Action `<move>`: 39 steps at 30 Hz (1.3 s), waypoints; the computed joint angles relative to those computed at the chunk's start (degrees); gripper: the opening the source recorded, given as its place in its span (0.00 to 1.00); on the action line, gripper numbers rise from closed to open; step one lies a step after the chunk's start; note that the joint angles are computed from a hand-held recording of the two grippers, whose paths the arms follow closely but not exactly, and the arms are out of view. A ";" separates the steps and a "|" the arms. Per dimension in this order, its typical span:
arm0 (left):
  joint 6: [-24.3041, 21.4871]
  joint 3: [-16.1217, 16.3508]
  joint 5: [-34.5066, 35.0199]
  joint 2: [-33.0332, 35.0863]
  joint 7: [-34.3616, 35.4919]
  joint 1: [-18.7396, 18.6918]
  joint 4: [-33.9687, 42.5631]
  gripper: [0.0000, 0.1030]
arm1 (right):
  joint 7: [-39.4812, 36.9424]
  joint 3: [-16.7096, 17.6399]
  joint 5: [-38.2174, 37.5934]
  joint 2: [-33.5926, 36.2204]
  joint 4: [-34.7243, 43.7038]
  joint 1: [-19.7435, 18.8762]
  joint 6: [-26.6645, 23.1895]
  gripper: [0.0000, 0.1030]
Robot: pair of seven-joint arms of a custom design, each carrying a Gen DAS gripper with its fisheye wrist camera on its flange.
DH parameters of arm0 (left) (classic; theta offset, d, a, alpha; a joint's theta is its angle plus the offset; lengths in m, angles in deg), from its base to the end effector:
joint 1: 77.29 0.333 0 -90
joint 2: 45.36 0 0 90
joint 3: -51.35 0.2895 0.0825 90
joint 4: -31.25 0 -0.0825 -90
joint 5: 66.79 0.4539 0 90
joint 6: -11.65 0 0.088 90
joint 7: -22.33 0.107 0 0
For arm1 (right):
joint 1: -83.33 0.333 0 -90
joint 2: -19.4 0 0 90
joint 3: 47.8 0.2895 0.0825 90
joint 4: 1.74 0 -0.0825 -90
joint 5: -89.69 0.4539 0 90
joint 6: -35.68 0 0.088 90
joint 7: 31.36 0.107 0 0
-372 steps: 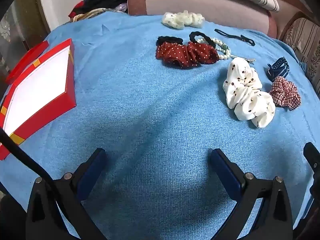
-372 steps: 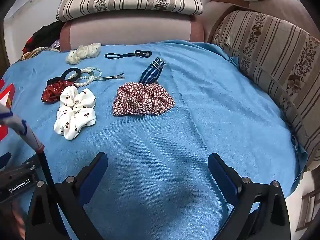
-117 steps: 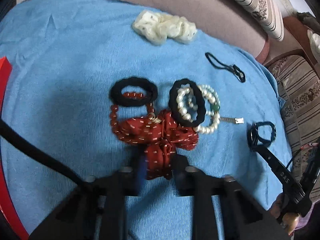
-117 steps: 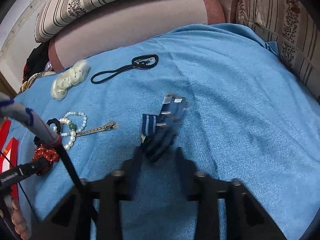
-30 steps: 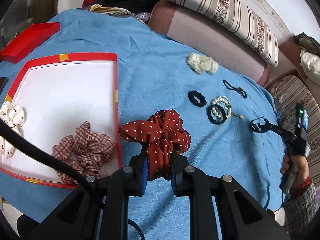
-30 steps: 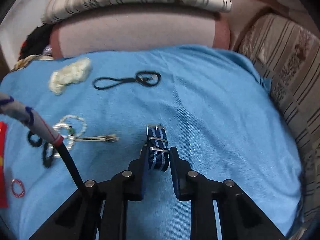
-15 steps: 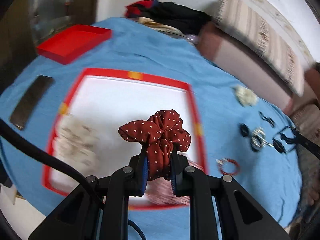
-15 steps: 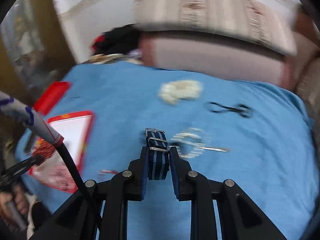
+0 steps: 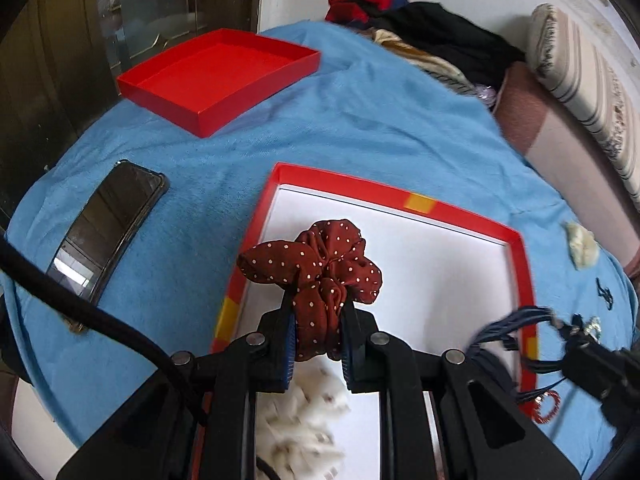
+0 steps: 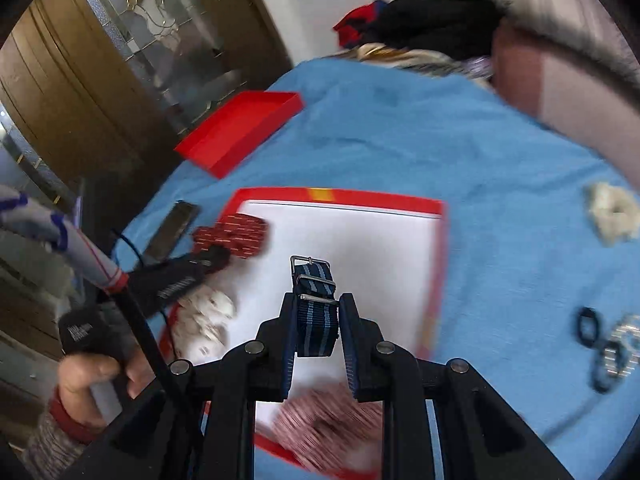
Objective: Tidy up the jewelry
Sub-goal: 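Carry the red scrunchie and blue strap into the tray and release both, then grasp the red bead bracelet with the left tool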
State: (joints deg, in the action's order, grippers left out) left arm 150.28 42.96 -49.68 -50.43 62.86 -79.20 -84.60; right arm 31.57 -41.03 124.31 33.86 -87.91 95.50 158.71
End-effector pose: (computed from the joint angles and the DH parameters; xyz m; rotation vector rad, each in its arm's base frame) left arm 0.6279 -0.1144 0.4909 -2.3363 1.3783 -0.5499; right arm 0.6919 0.2534 0.5338 -2.1371 1.1857 0.1301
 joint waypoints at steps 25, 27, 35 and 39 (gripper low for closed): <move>-1.05 -1.96 6.54 -5.66 -6.33 -0.30 -2.26 0.45 | 2.60 -1.12 -8.63 -3.77 -5.57 -0.61 11.68 0.53; -1.29 -2.55 6.83 -7.11 -6.83 -0.54 -3.05 0.45 | 1.67 -2.06 -7.85 -6.90 -9.18 -1.32 12.42 0.53; -1.62 -5.98 6.08 -9.42 -6.86 -3.41 -3.69 0.45 | 1.20 -7.13 -8.56 -18.35 -23.68 -4.21 15.19 0.53; -2.62 -7.82 7.44 -7.18 -6.01 -5.94 -0.97 0.45 | 2.47 -9.22 -9.95 -21.99 -28.40 -5.76 15.27 0.53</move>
